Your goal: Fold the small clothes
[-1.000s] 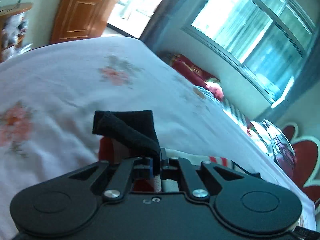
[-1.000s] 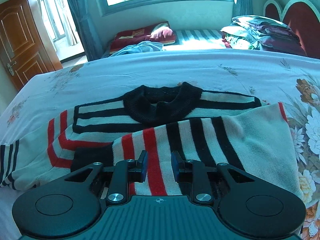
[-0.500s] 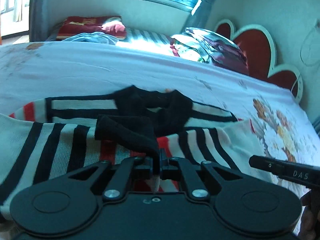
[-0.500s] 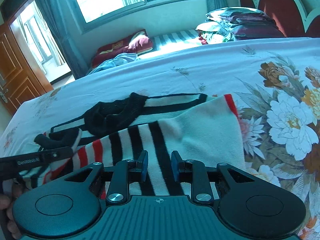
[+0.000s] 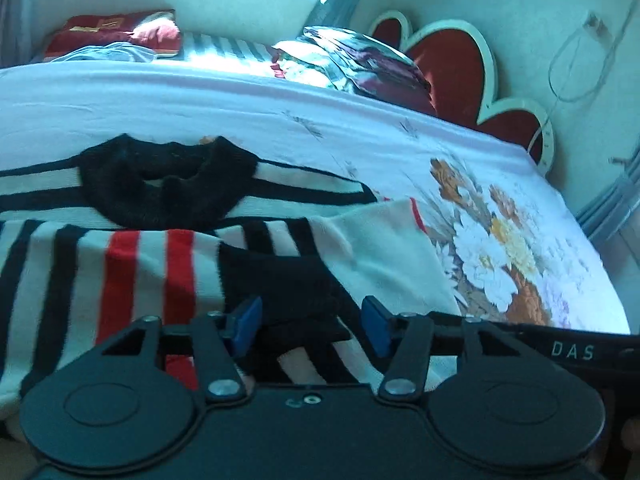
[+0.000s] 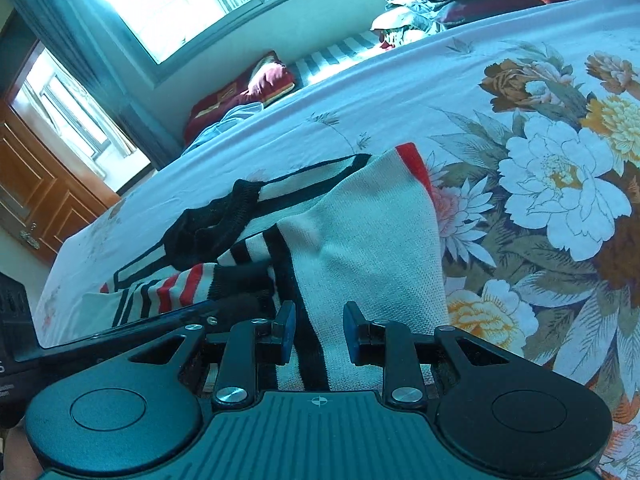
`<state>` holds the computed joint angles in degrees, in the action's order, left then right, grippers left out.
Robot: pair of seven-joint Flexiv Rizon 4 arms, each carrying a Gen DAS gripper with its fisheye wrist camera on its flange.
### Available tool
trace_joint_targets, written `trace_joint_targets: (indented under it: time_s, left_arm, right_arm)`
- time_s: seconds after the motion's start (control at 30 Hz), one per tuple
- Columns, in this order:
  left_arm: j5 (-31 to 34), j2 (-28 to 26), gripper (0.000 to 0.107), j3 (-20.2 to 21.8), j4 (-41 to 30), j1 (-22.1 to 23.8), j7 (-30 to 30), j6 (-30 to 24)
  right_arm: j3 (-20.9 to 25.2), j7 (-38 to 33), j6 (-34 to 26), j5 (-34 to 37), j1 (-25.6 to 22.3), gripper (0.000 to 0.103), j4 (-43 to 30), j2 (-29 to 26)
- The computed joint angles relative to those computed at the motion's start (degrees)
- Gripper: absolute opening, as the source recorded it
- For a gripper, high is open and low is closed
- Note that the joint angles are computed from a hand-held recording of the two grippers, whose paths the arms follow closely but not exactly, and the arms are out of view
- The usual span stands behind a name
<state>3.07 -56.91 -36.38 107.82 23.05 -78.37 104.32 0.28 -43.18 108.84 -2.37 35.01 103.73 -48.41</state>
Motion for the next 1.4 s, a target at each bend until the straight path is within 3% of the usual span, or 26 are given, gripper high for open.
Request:
trace_joint_targets:
  time_s: [0.03,0.07,0.2,0.3,0.33,0.43,0.47,0.5,0.57,0.63,0.8,0.93,1.0,1.07,1.13,1.2,1.27,1.33,1.4]
  left_arm:
    - [-0.2,0.6,0.053,0.1,1.4,1.1,-1.0,1.5]
    - [-0.4,2.3,0.053,1.4,3.3,1.6,-2.5,3.9]
    - [-1.3,9.7,0.046,12.9,8.9,-1.0,-7.2,9.8]
    - [-1.1,12.2,0.045,17.4,11.0,0.1,-10.3,10.3]
    - [-1.3,12.7,0.044,18.9,11.3,0.1,-11.1,10.4]
    - [2.5,11.5,0.043,17.2,10.4,4.1,-11.8,9.7]
    - [2.9,11.2,0.040,17.3,9.8,4.4,-11.5,8.5]
    - [3.3,10.6,0.040,17.0,9.4,4.9,-11.3,8.1]
    - [4.2,9.8,0.040,16.3,9.0,5.6,-11.1,8.7]
    - [5.2,9.1,0.040,15.7,8.6,6.1,-10.7,9.4]
    - [7.4,7.7,0.037,15.4,7.3,6.6,-7.9,7.9]
    - [6.5,7.8,0.037,17.2,6.5,4.6,-4.6,6.6]
    - [6.7,7.9,0.040,15.2,6.3,6.4,-3.0,5.1]
    - [6.9,7.5,0.044,14.5,5.3,7.0,-1.2,5.9]
    - [5.7,7.1,0.050,15.6,2.9,5.7,0.5,4.6]
    - [4.0,6.1,0.056,16.6,-0.7,4.2,2.6,2.7]
    - [0.5,4.9,0.057,19.0,-5.3,1.6,4.5,-2.1]
    - [-1.5,3.0,0.058,16.7,-7.8,3.2,6.7,-4.1]
    - [-3.0,2.1,0.058,14.7,-8.5,4.8,8.3,-4.9]
  right_arm:
    - [0.2,-0.1,0.5,-0.1,0.0,0.068,-0.5,-0.3]
    - [-0.6,-0.4,1.5,0.2,1.0,0.083,-1.0,-0.8]
    - [0.5,-1.5,0.1,-1.8,0.9,0.083,-5.1,-3.0]
    - [-0.8,-1.1,-2.6,-2.3,2.4,0.082,-8.9,-5.4]
    - [-0.6,-0.8,-4.2,-2.9,2.2,0.081,-10.5,-6.4]
    - [-5.1,0.4,-8.7,-4.0,5.6,0.063,-13.7,-8.2]
    - [-5.7,-0.2,-9.4,-5.2,5.9,0.045,-14.6,-8.7]
    - [-5.5,-0.6,-10.6,-6.5,5.7,0.036,-15.3,-8.8]
    - [-5.4,-1.2,-11.7,-8.0,5.3,0.007,-15.9,-8.7]
    - [-5.7,-1.5,-9.7,-8.1,5.1,0.007,-15.0,-8.1]
    - [-17.6,-1.6,-4.6,-2.4,14.8,0.007,-7.8,-5.3]
    - [-10.9,-0.9,-12.7,-4.7,10.0,0.008,-10.3,-6.2]
    - [-11.8,0.4,-12.7,-5.1,10.5,0.008,-10.2,-6.0]
    - [-17.7,2.9,-10.8,-3.7,14.8,0.010,-9.5,-6.4]
    - [-19.6,3.7,-10.4,-4.3,15.6,0.012,-10.1,-6.6]
    - [-17.6,3.6,-12.2,-5.7,13.4,0.012,-12.6,-7.1]
    - [-14.2,3.0,-17.8,-9.0,10.0,0.012,-16.8,-8.2]
    - [-12.5,3.5,-22.2,-11.5,8.1,0.011,-20.0,-9.9]
    - [-10.5,4.7,-21.8,-12.1,6.0,0.011,-20.8,-10.4]
